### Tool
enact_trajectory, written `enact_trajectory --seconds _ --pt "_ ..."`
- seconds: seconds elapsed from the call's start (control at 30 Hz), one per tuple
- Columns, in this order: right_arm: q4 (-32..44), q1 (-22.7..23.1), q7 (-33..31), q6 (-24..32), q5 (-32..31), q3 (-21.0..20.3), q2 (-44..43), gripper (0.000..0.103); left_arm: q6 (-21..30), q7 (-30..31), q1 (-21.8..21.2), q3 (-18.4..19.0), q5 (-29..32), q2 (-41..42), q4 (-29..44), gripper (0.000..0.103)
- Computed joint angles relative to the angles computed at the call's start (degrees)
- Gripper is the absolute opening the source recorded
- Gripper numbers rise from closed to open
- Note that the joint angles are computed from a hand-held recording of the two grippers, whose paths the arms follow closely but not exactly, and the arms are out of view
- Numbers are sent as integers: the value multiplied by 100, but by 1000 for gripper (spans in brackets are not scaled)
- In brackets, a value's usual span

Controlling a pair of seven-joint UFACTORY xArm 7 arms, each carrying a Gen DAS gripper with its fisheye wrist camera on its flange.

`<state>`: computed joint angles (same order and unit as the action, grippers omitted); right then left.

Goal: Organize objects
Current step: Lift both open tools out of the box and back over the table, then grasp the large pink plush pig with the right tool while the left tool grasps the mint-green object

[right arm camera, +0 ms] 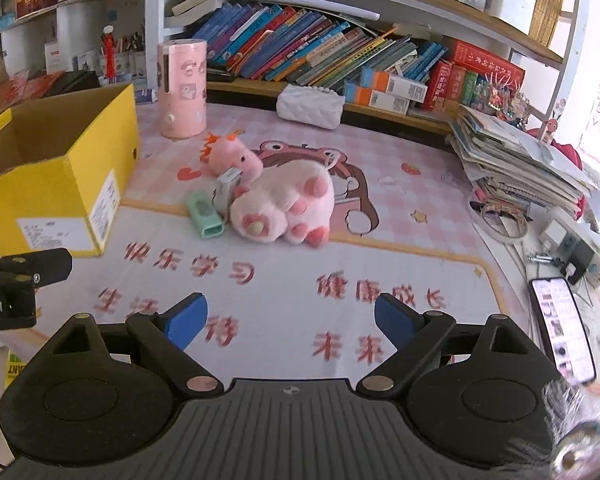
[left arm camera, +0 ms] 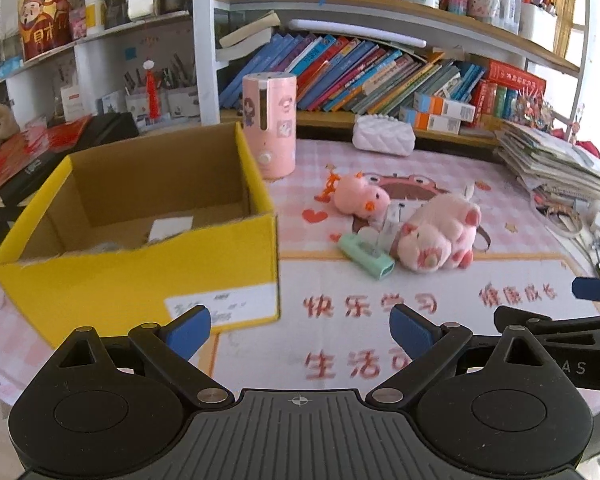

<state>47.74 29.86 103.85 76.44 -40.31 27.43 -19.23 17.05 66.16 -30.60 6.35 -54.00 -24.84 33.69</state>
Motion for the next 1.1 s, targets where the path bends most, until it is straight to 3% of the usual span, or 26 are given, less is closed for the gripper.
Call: enact_trajectory --seconds 0.3,0.63,0.87,1.1 --pt "-903 -447 -401 -1088 4 -330 -953 91 -268 -251 -153 -382 -200 387 286 97" --pt "-1622 -1212 -943 -2291 129 -510 -1682 91 -780 -1045 -285 -697 350 814 467 96" --pt "-2137 -2016 -1066 -3539 119 -702 -2002 92 -926 -1904 -190 -933 1185 1108 549 96" --pt "-2399 -2987 -1327 -5212 292 -992 -1552 97 -941 -2457 -133 -1057 1843 1306 633 96"
